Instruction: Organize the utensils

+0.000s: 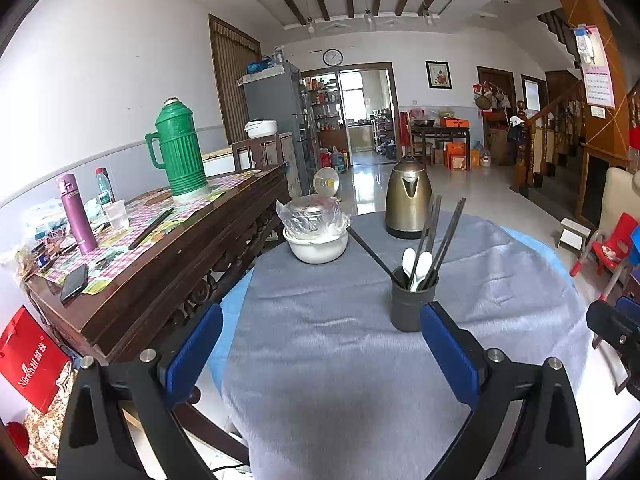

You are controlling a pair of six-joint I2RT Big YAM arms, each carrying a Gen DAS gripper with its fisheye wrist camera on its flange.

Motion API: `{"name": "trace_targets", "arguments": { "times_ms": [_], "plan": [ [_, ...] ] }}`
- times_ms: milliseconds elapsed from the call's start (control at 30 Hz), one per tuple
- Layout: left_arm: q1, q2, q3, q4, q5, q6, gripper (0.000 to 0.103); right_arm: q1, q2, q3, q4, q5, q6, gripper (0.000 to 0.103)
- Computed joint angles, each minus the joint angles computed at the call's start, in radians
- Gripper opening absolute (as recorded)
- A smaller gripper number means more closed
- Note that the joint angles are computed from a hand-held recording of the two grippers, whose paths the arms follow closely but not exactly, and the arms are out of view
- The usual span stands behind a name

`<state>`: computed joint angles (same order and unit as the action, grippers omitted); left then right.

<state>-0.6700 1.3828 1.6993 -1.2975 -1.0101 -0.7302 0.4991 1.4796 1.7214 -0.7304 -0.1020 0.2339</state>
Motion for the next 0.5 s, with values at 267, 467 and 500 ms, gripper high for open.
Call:
{"name": "trace_targets", "arguments": {
  "times_ms": [267,467,500],
  "plan": [
    [-0.047,-0.053,-0.043,-0.05,0.034,-0.033,0.099,0.038,-0.084,-0.068,-0.037,0.052,-0.014,0.077],
    [-0.045,-0.055,-0.055,-0.107,0.05,-0.084,0.099,0.061,-0.101,-0.105,-0.046,0.089,-0.008,0.077],
    [-0.046,-0.055,-0.057,-0.119,0.051,-0.094,0.099,0.065,-0.103,-0.112,-0.043,0.091,-0.008,0.077]
  ]
}}
